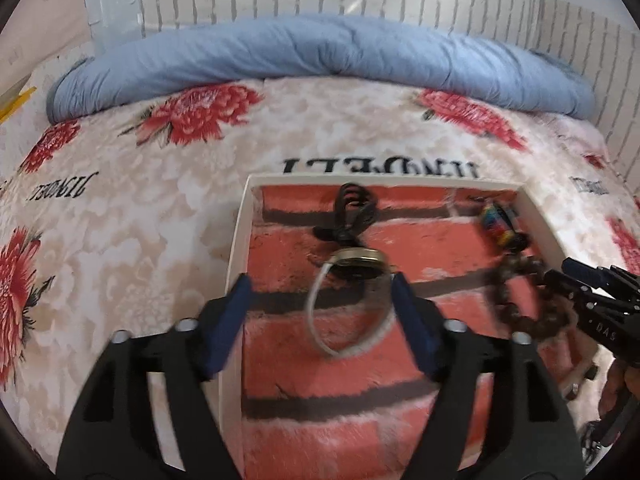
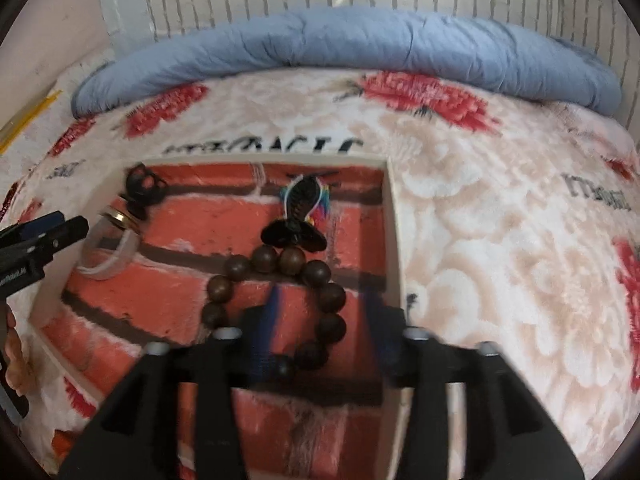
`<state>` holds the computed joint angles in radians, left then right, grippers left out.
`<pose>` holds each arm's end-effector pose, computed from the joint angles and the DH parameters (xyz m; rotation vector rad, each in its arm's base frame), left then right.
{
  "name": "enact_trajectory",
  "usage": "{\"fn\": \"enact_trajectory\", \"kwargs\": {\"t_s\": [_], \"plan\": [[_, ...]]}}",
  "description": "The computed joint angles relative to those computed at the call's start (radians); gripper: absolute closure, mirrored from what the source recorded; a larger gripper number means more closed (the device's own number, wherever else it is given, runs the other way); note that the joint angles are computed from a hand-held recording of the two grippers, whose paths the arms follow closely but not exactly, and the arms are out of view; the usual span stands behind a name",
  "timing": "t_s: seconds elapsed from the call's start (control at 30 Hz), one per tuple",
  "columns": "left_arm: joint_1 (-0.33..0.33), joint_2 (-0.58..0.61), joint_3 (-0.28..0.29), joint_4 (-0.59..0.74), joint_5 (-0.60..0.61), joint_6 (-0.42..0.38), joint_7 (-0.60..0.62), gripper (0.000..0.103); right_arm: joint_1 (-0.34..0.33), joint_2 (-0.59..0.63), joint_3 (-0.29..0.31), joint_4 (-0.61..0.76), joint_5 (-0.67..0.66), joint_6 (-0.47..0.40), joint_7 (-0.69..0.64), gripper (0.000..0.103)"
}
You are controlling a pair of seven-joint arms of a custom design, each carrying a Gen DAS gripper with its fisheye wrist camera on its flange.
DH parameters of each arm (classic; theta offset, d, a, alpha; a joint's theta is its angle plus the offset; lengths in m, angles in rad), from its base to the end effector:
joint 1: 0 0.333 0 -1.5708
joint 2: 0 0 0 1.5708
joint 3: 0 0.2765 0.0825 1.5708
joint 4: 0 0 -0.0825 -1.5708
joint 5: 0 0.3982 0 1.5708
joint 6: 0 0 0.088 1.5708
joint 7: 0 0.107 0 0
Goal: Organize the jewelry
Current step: 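Carry the watch and bead bracelet into the tray and open both tools, then grasp the black leather bracelet with the right tool while the left tool grasps the pineapple plush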
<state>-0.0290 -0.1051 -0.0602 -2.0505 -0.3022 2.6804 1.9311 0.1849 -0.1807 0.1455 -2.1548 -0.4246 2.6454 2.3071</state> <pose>0.5888 -0.0444 0.5260 -1.5953 2.0161 -0.8336 0.5299 0.1966 0.5068 -1.6950 1.8612 -0.6538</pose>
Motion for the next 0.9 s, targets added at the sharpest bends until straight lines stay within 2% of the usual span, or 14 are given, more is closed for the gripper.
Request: {"fn": "enact_trajectory", "kwargs": {"t_s": [0.07, 0.2, 0.23, 0.4, 0.63, 0.9], "plan": [[-0.008, -0.046, 0.004, -0.04, -0.02, 0.019, 0.024, 0.019, -0.003, -0.052, 0.006, -0.038, -0.017, 0.003, 0.011, 0.048], [-0.039, -0.173, 0.034, -0.146, -0.026, 0.051, 0.057, 0.01, -0.037, -0.188, 0.047, -0.137, -0.057, -0.001, 0.043, 0.031], [-0.053, -0.204, 0.05, -0.169, -0.037, 0.051, 0.07, 0.008, -0.049, -0.22, 0.06, -0.158, -0.065, -0.004, 0.05, 0.03], [-0.097, -0.355, 0.105, -0.276, -0.031, 0.034, 0.084, 0.005, -0.072, -0.414, 0.098, -0.287, -0.012, -0.025, 0.044, 0.02], [-0.128, -0.606, 0.164, -0.45, 0.019, 0.004, 0.07, 0.005, -0.091, -0.718, 0.191, -0.454, 0.055, -0.141, 0.057, 0.017], [-0.119, -0.847, 0.192, -0.607, 0.113, -0.061, 0.024, 0.005, -0.009, -0.967, 0.244, -0.606, 0.157, -0.244, 0.103, 0.017]]}}
